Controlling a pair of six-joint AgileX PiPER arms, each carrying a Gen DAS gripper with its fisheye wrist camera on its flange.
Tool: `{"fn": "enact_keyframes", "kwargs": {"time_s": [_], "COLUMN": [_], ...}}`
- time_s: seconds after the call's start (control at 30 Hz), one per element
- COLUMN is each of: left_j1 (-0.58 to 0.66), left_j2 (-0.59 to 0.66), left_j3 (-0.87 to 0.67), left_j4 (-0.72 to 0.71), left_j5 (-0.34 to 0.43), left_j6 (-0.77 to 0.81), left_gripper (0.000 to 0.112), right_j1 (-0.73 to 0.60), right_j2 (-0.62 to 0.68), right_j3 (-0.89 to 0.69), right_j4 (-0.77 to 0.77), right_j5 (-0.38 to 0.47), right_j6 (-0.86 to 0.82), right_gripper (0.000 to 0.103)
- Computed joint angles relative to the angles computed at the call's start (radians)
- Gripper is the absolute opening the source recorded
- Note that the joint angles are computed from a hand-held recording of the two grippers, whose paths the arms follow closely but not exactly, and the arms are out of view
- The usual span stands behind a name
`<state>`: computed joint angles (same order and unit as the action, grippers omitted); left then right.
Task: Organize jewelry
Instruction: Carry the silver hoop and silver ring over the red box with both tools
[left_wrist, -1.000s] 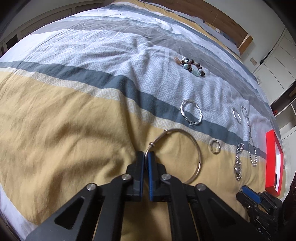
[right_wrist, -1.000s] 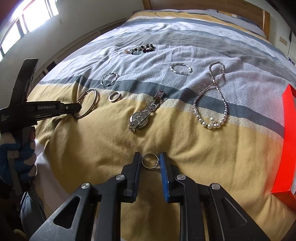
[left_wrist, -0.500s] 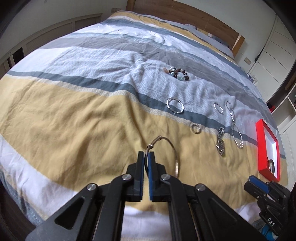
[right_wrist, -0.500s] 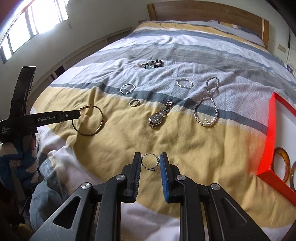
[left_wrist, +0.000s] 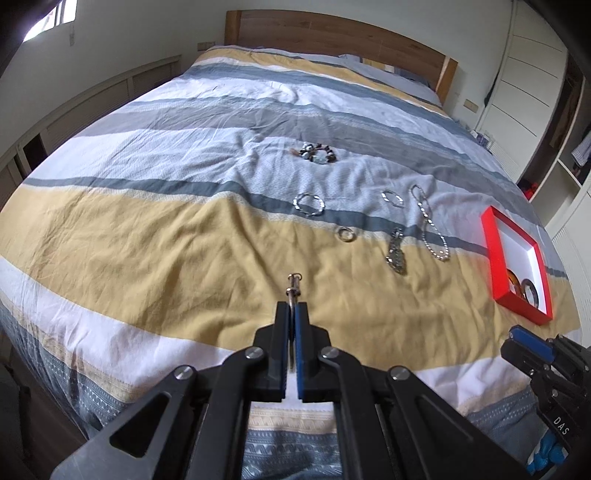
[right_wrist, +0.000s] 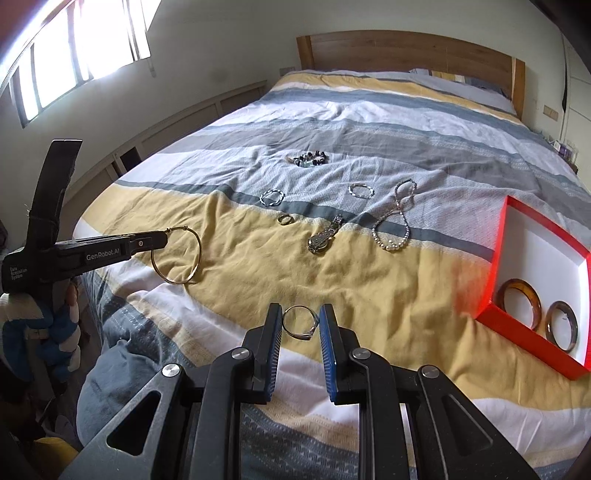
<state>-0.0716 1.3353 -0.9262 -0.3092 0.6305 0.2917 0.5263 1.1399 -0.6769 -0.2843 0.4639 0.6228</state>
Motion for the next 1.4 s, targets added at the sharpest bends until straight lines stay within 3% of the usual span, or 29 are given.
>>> {"fn": "enact_keyframes", "kwargs": {"time_s": [0.23,0.4,0.47,0.7,0.87,0.97,1.2,1.4], "left_j1": [-0.137,-0.287,-0.353,-0.565,-0.677,-0.728,-0.81,-0.847], "left_j2": [-0.06,-0.061,-0.045,0.075,0.208,0.314,0.611,0.942], "left_j3": [-0.02,-0.078,-0.119,-0.305,-0.467,-0.594,-0.977,-1.468], "left_j4": [0.1,0.182,0.21,0.27,0.281,0.282,0.294,0.302], "left_j5": [0.027,0.054,0.066,0.103,0.129,0.153,0.258,0.451], "left_j6": [-0.119,-0.234,-0.28,-0.394,-0.434,-0.446,-0.454,-0.444], "left_gripper": [0.002,0.002,0.002,0.002,0.002,0.002,0.002,0.002], "right_j1": [0.014,-0.072,-0.145,-0.642,-1.022,-1.145,-1.253,-1.295], "right_j2": [-0.118,-0.208,-0.243,-0.296,-0.194,-0.088,0.176,0.382], "right_j3": [0.048,0.073,0.078,0.07,0.033,-0.007,-0.144,-0.271], "right_j4": [-0.062,0.0,0.068,0.567,0.889,0.978,1.091,1.122], "right_j5": [0.047,0.077,0.087,0.146,0.222,0.226,0.181,0.139], "right_j6": [0.08,-0.013,-0.113,-0.811,-1.311,-1.479,-1.68,-1.738], "right_gripper": [0.02,0.02,0.02,0.02,0.02,0.02,0.02,0.02]}}
